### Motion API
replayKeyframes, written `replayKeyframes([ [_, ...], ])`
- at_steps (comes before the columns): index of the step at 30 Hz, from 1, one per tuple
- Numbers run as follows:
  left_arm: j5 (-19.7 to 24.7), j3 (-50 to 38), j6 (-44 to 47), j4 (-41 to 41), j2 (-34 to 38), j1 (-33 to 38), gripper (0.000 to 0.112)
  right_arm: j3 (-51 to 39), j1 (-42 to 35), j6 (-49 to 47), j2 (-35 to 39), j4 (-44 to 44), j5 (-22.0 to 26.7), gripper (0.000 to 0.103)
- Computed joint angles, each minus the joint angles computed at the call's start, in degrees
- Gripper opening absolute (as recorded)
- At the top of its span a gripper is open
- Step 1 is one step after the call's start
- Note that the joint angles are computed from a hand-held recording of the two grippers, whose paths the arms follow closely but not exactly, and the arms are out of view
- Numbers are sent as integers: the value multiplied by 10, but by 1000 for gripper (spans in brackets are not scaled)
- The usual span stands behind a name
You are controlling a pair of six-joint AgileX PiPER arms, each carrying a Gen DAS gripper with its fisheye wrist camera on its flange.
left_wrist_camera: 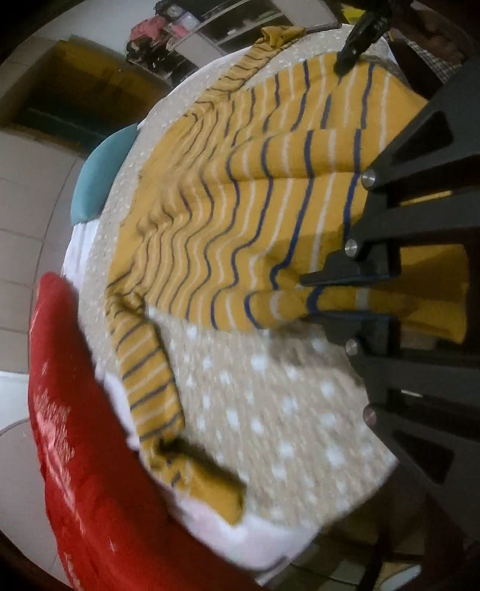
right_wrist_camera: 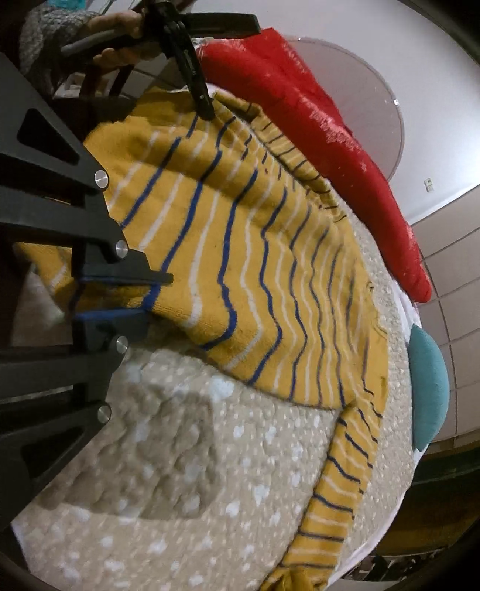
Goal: Fold small clothes
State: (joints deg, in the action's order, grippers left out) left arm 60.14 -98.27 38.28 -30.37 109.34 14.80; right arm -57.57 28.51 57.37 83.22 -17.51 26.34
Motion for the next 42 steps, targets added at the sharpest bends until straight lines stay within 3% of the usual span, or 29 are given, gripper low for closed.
replayKeyframes([
  [6, 0, 76, 25, -7, -38, 39, 12, 62, 29, 45, -50, -6, 10, 13],
  [7, -5, 83, 31, -12, -44, 44, 15, 70, 23, 38, -59, 3, 4, 16],
  [9, -15, 96, 39, -23, -60, 51, 39, 86, 15, 62, -83, -20, -1, 16],
  [10, -26, 103, 45, -36, -68, 53, 62, 89, 17, 96, -96, -56, 15, 17],
  [11, -34, 114, 55, -53, -78, 58, 77, 91, 18, 136, -111, -98, 37, 20],
  [14, -45, 128, 84, -86, -91, 61, 84, 96, 41, 263, -143, -232, 154, 36],
  [15, -45, 133, 92, -88, -97, 58, 84, 97, 45, 282, -151, -259, 198, 37],
  [18, -50, 144, 100, -81, -103, 43, 85, 104, 15, 268, -172, -290, 269, 41],
  [21, -43, 149, 96, -77, -103, 28, 85, 93, -48, 214, -166, -323, 302, 50],
  [26, -44, 149, 89, -70, -99, 5, 85, 46, -124, 115, -93, -368, 276, 55],
  [31, -62, 144, 87, -55, -98, -15, 85, 7, -218, 22, 12, -362, 208, 54],
  [34, -67, 134, 79, -50, -94, -23, 85, -13, -268, -49, 38, -307, 183, 5],
  [39, -58, 115, 64, -59, -82, -26, 85, -5, -427, -145, -90, -109, 76, 5],
  [42, -46, 106, 64, -74, -74, -21, 85, -33, -512, -166, -114, -63, 91, 5],
])
